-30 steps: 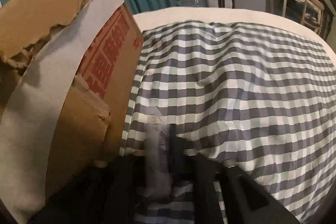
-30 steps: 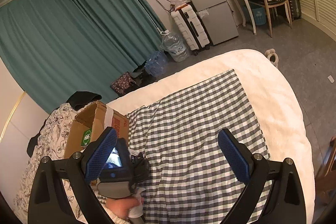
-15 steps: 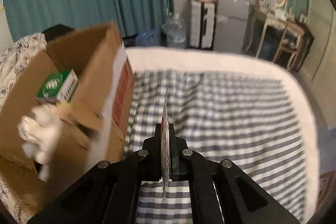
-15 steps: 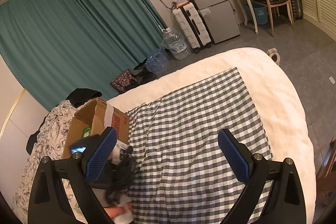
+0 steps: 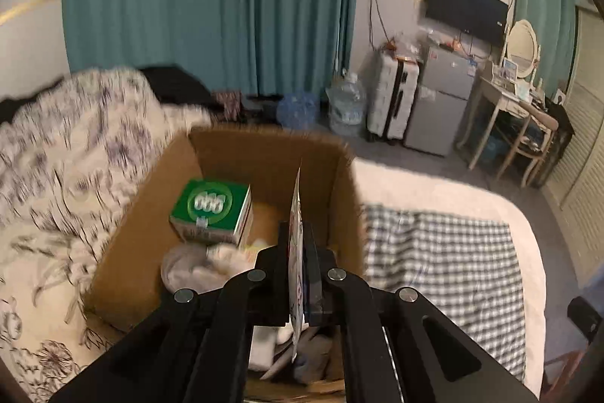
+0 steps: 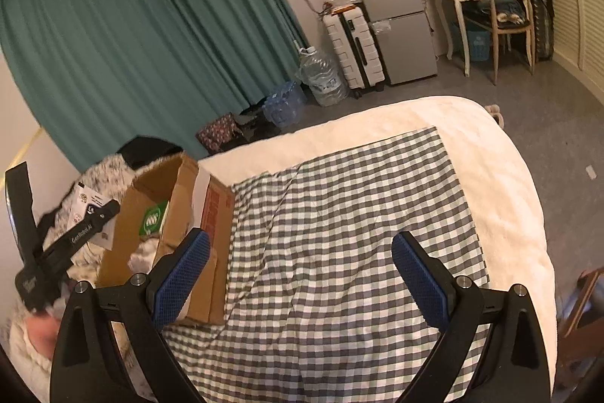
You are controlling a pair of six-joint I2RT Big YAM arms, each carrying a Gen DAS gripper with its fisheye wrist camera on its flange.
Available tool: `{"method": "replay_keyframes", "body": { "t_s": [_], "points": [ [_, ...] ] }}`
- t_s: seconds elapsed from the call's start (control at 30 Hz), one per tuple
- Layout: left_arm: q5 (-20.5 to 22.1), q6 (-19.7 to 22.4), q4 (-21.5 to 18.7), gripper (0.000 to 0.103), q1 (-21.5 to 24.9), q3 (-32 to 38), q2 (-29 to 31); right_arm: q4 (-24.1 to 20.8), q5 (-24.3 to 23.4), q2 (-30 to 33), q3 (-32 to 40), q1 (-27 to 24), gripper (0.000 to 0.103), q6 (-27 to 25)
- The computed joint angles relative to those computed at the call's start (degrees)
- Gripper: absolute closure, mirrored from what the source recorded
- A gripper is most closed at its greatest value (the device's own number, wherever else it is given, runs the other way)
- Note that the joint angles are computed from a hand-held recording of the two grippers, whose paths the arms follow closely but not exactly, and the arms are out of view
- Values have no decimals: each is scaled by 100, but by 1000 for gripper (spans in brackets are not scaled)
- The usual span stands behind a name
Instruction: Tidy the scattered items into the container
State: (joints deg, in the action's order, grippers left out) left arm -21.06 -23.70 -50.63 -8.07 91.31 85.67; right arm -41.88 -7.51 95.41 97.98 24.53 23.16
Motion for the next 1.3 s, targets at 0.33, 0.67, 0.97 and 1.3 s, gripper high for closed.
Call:
{"method": "replay_keyframes", "body": {
  "t_s": [0.33, 0.67, 0.97, 1.3],
  "points": [
    [-607, 752, 873, 0, -140, -829, -368, -187, 865, 280, 204, 539, 6, -658],
    [-328, 298, 312, 0, -279, -1138, -897, -101, 1481, 147, 136, 932, 0, -722],
    [-499, -131, 290, 0, -240, -1148, -1036, 130, 1597, 7, 11, 956, 0, -713],
    [-372, -179, 197, 0, -208, -1043, -761, 110, 1502, 182, 112, 829, 0, -500]
  ]
}}
